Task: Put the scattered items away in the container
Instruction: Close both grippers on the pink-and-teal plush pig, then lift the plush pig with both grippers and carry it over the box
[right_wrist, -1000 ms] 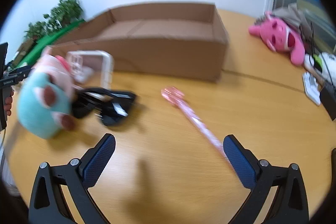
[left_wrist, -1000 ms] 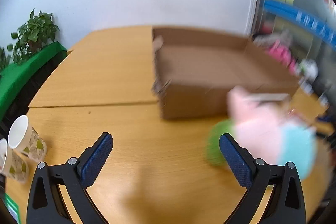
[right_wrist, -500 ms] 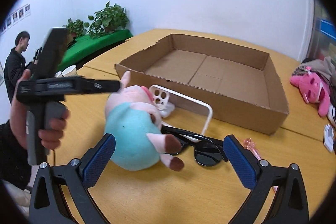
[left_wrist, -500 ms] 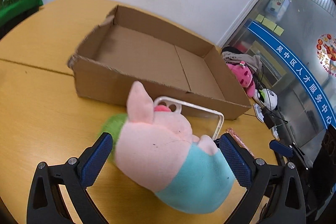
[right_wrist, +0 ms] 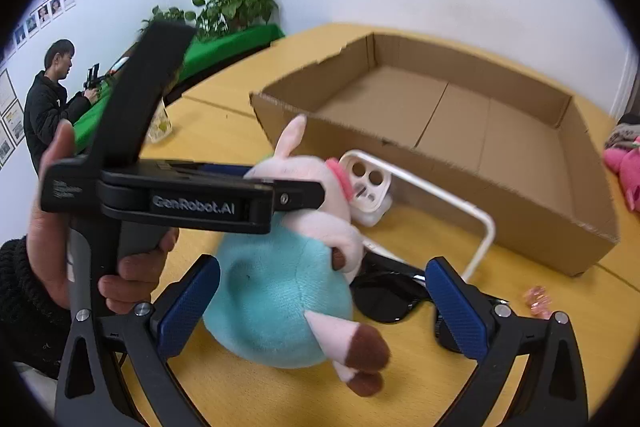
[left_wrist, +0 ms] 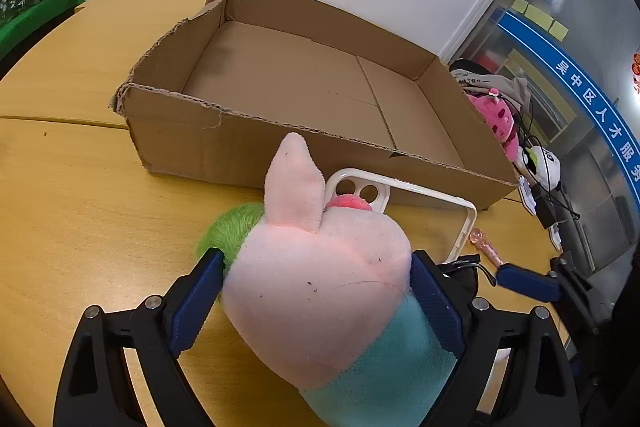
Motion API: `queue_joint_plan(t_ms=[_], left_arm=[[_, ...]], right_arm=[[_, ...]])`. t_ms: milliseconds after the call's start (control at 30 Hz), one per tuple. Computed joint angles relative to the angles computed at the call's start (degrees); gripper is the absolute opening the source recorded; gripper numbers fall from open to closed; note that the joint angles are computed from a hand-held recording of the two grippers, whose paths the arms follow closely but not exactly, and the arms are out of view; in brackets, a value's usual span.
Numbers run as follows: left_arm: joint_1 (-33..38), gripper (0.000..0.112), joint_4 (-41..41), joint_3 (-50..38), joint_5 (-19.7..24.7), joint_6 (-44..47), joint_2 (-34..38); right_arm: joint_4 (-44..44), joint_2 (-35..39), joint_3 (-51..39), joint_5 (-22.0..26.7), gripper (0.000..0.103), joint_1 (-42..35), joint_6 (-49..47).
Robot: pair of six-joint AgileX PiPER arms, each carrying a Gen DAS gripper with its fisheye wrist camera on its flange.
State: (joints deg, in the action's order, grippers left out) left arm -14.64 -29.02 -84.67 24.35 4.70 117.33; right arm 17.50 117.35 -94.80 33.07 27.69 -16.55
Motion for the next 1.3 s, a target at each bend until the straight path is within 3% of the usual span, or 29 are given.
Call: queue_joint_plan(t_ms=[167,267,600,867,1000,1133,1300], left_arm=[[1.25,0.094,-5.96,-0.34,1.57,6.01,0.86],[2.19,0.094,-8.60,-0.26,2.94,8.98,0.83],[3.42,0.077,-13.76,3.99,3.04,13.83,-2.51],[2.16,0.074,-6.20,7.40,2.12,5.28,-8.28],[0.06,0.074,3.29,6.13,1.16,-1.95,-11.62],[-0.63,0.074,8.31,0.00,3.25,-4.42,-11.65],[-0.73,0.074,12.14,-14.42,8.88,-5.03,-7.81]], right_arm=[[9.65,3.68,-3.24,3.56,0.096,-1.71,-5.41],[14.99,5.50,-5.05,7.09,0.083,-2.46,-9.63],[15.66,4.08,-3.72,7.78,0.069,-1.61,-11.83],[22.69,0.73,0.88,5.42,0.063,-1.69,-19.30],[26.81,-2.75,3.83,3.16,0.063,-1.87,-23.23],[29.07,-4.98,3.81,1.22,0.063,-2.25,-24.38],[24.30,-4.50,-3.55,0.39,0.063,-2.90,-20.82]])
